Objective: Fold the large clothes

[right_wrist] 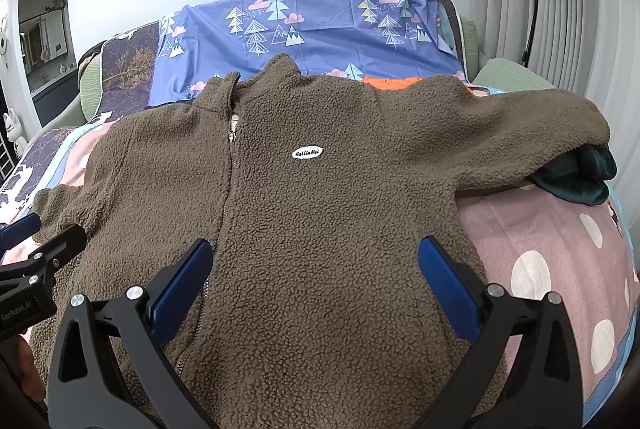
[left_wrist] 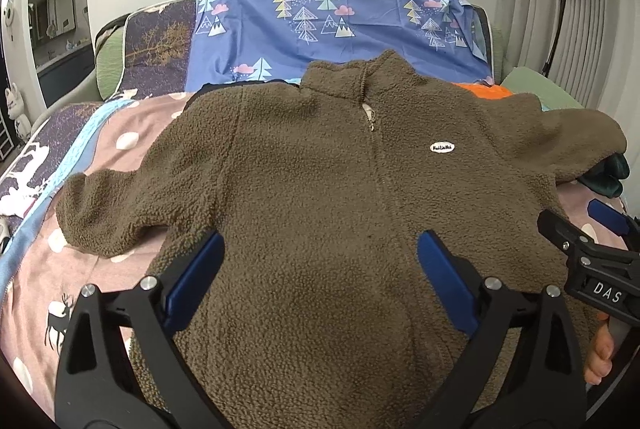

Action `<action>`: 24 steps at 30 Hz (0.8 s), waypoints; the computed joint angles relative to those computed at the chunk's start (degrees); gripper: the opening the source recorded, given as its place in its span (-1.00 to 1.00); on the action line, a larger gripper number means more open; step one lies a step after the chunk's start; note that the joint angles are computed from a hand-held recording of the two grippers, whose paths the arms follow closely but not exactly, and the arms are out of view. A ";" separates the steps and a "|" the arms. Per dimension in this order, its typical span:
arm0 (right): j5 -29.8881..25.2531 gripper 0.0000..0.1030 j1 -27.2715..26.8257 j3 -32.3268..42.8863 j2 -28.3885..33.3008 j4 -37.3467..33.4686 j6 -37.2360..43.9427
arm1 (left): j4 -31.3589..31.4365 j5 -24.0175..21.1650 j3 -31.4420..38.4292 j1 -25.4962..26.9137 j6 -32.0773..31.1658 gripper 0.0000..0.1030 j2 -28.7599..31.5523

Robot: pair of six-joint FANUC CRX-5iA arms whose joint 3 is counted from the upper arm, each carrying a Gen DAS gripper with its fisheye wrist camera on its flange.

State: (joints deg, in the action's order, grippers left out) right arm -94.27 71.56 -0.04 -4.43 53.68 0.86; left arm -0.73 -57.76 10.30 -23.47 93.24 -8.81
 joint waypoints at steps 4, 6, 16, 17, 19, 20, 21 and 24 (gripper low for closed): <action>-0.13 0.97 0.07 0.16 0.12 -0.18 0.05 | 1.64 0.40 -0.73 0.78 -0.67 0.72 -0.08; -0.12 0.97 0.03 0.12 0.09 -0.09 0.07 | 2.95 0.57 -1.19 1.25 -1.53 0.59 -0.11; -0.05 0.97 -0.12 0.43 0.24 -0.02 0.23 | 4.14 0.62 -1.31 1.58 -2.39 0.54 0.10; -0.03 0.97 -0.17 0.48 0.24 0.07 0.28 | 3.87 0.48 -1.11 1.54 -2.10 0.54 0.19; -0.03 0.97 -0.20 0.47 0.19 0.23 0.37 | 3.37 0.22 -0.77 1.58 -1.38 0.54 0.37; -0.08 0.97 -0.21 0.45 0.17 0.29 0.38 | 3.30 0.17 -0.69 1.64 -1.22 0.54 0.43; -0.12 0.97 -0.20 0.41 0.14 0.32 0.30 | 3.31 -0.02 -0.55 1.70 -1.22 0.54 0.55; -0.12 0.97 -0.30 0.40 0.04 0.08 0.12 | 4.79 0.20 -1.19 2.37 -2.04 0.51 0.38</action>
